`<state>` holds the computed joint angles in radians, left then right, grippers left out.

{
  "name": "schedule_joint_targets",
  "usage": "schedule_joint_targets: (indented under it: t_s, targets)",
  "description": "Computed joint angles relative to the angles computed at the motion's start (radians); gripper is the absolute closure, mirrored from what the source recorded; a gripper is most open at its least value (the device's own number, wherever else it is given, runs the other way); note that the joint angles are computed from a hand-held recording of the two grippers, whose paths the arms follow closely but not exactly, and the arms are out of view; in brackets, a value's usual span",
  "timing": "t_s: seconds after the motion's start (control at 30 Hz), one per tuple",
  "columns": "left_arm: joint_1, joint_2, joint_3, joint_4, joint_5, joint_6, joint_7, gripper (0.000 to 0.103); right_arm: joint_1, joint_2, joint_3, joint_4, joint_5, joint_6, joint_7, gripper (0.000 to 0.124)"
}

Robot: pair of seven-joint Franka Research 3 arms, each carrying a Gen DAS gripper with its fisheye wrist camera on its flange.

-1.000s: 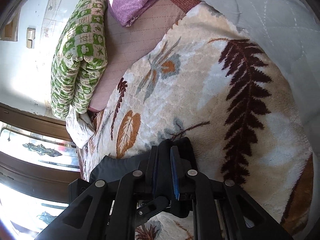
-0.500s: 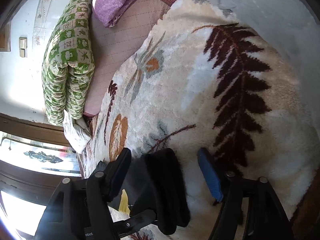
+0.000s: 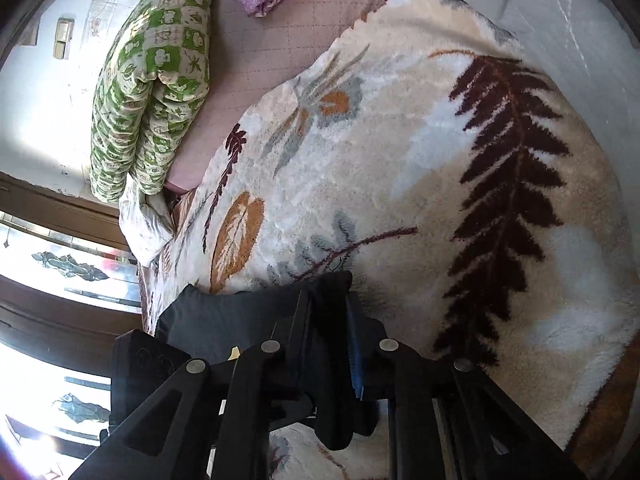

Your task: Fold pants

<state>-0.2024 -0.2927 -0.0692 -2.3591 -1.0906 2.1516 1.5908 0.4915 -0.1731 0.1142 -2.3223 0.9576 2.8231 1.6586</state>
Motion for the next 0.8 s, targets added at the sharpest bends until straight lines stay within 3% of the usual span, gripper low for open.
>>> schedule_joint_targets:
  t_s: [0.3,0.57,0.8]
  targets:
    - [0.031,-0.054,0.042,-0.01,0.003,-0.046,-0.004,0.099,-0.035,-0.033,0.055,0.049,-0.314,-0.052,0.266,0.111]
    - [0.093,-0.083,0.102,-0.021,0.005,-0.099,-0.002,0.099,-0.011,0.031,0.079,0.171,-0.45,-0.09,0.395,0.113]
    - [0.179,-0.063,0.156,-0.023,0.024,-0.172,0.005,0.099,0.033,0.183,0.097,0.358,-0.517,-0.123,0.454,0.113]
